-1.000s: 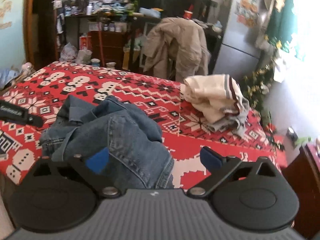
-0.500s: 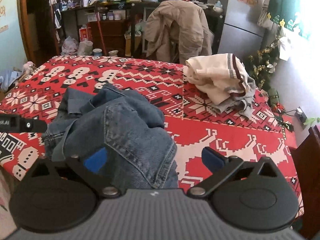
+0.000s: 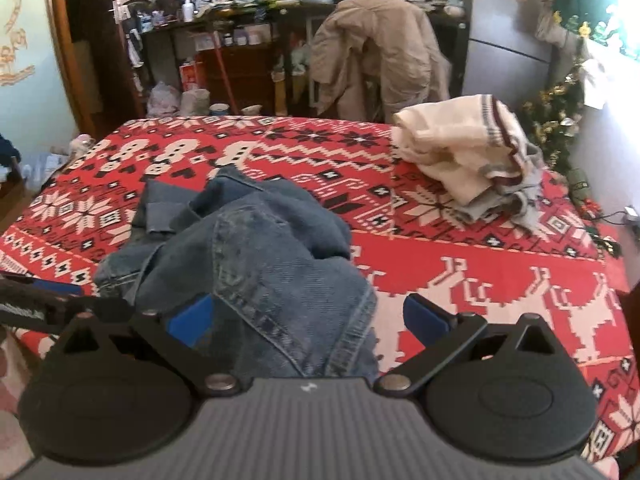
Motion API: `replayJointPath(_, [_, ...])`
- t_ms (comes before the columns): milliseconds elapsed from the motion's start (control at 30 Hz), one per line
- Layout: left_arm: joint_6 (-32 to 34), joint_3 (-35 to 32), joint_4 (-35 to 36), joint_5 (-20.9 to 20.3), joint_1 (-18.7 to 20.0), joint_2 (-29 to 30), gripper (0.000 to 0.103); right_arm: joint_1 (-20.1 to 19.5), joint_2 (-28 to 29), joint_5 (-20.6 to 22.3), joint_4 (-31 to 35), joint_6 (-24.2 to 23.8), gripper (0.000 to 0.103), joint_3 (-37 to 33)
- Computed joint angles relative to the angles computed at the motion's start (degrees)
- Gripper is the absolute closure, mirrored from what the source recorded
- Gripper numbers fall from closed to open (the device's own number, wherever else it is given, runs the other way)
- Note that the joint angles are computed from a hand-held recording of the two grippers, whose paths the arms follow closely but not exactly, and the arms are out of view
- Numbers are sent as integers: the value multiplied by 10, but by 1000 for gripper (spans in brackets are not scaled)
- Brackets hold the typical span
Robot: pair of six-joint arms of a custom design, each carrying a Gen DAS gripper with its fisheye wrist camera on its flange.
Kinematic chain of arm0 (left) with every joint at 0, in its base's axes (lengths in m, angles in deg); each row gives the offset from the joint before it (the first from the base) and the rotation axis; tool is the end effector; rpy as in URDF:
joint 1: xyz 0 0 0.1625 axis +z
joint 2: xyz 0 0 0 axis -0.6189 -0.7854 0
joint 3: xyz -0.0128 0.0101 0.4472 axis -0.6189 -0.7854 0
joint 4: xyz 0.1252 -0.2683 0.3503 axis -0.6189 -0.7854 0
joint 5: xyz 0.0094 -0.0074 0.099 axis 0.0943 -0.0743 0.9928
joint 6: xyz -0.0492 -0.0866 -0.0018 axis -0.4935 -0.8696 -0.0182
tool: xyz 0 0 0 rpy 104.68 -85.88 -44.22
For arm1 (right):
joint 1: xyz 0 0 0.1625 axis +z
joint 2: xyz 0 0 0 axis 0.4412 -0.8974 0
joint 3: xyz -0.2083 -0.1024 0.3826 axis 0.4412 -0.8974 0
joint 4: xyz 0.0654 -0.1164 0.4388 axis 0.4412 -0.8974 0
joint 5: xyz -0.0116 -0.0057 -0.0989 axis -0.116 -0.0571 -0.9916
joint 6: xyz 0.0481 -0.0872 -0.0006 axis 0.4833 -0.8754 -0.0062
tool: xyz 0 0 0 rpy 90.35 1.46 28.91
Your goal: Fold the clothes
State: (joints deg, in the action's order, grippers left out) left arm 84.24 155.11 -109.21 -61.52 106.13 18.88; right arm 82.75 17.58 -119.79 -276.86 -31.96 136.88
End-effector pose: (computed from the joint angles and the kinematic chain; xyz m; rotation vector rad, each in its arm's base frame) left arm -0.0415 -0.6161 0.2455 0.1769 2.4949 -0.8811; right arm 0.2906 -0.6013 0.0638 0.6873 -2.3305 0.8302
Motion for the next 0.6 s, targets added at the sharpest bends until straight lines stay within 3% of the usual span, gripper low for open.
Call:
replayJointPath(100, [3, -5, 2, 3, 2, 8, 8, 1, 4, 8, 24, -21, 1, -11])
replayJointPath(200, [10, -7, -10, 7, 2, 14, 8, 6, 21, -11, 29, -45, 1, -33])
replayJointPath(400, [16, -18, -12, 13, 6, 25, 8, -1, 40, -22, 73, -59, 1, -72])
replayJointPath(600, [10, -35, 14, 5, 15, 35, 13, -26, 40, 9, 186, -26, 1, -111])
